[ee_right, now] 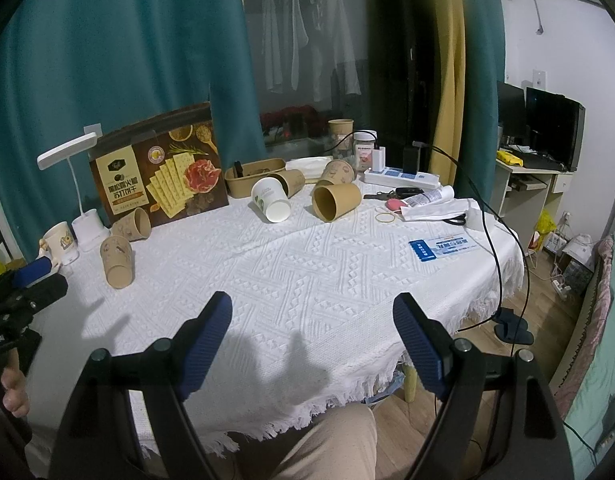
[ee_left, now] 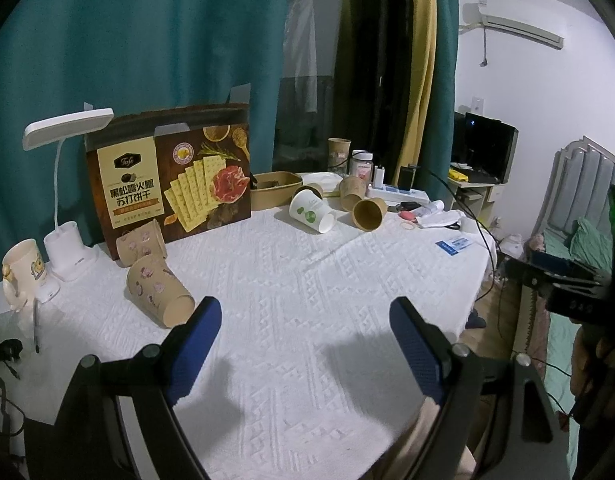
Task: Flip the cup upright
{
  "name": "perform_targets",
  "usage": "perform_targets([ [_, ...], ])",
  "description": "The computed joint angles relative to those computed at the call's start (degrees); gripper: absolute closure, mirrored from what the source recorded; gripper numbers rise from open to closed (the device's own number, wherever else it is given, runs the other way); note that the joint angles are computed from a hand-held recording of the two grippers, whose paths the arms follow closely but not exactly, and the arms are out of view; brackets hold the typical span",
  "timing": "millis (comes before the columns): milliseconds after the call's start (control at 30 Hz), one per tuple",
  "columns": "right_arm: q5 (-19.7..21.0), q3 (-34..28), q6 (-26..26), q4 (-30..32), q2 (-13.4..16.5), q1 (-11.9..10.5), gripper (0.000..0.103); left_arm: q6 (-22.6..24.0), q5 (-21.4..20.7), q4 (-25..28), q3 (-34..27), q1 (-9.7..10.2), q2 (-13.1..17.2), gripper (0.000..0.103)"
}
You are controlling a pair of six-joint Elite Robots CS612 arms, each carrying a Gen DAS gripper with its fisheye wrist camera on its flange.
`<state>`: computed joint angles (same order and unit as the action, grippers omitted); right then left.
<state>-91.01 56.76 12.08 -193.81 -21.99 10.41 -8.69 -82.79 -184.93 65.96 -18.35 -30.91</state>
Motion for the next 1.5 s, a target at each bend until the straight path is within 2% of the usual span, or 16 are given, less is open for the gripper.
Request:
perform_targets([
  [1500, 0.05, 0.94, -0.07, -0.64, -0.81, -0.13, 0.022, 0.08, -0.29, -1.68, 0.52, -0.01, -0.5, 0.016],
])
